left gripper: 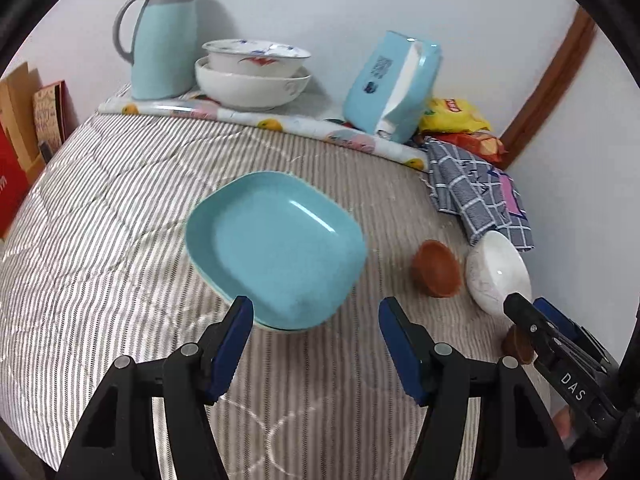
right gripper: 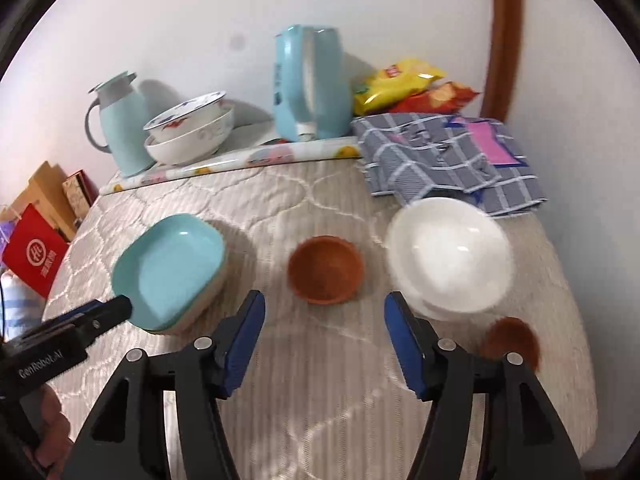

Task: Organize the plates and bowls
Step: 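Withdraw both grippers from the stacked plates, then move both grippers toward the two brown terracotta bowls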

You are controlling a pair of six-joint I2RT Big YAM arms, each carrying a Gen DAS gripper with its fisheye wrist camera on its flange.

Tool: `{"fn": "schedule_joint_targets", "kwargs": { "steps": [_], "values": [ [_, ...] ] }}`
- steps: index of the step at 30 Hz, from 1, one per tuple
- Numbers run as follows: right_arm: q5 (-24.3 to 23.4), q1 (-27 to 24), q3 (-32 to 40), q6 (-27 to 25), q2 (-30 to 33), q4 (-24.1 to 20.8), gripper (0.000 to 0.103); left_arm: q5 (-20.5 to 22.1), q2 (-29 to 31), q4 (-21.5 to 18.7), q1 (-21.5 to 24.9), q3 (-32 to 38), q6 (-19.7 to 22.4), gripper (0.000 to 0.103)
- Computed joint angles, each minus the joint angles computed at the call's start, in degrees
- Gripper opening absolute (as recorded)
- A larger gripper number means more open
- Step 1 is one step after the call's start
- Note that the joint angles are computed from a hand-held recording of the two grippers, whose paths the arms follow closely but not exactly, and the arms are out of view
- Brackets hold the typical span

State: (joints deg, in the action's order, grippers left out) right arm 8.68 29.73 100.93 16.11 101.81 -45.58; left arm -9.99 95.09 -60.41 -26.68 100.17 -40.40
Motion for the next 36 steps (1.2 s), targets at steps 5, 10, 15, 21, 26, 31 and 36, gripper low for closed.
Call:
{"fn": "schedule_joint_targets", "kwargs": {
  "steps": [5,10,15,21,26,31,36],
  "values": [
    [-0.6,-1.8,-4.5,0.3,-3.8,1.5,0.062,-3.1,0.6,-0.2,-2.6,1.9,-0.2,0.063],
    [-3.3,-4.5,-7.7,1.5,-6.8,1.4,0.062,-6.9,1.7,-1.6,-4.8,4.2,-0.5,0.063],
    [-1.0,-6.3,-10.9,0.8,-9.3,2.0,0.062,-7.5,2.9,-2.9,-6.0,6.6,-0.4,0.062],
    [-2.5,-9.4,-14.1,0.7,-11.4,2.5,0.062,-6.9,6.5,-6.0,-7.0,11.6,0.1,0.062],
    [-3.5,-12.2,-16.5,1.6,-12.2,3.2,0.062,-6.1,9.4,-7.6,-7.8,14.4,0.1,0.062],
    [-6.0,-14.9,-17.5,2.4,-11.2,3.9,0.062,-8.9,11.2,-7.4,-8.3,15.5,-1.0,0.062],
    [-7.0,-16.1,-17.0,2.4,-9.1,3.7,0.062,-7.7,14.1,-8.2,-7.9,18.4,-1.0,0.062]
  ]
}}
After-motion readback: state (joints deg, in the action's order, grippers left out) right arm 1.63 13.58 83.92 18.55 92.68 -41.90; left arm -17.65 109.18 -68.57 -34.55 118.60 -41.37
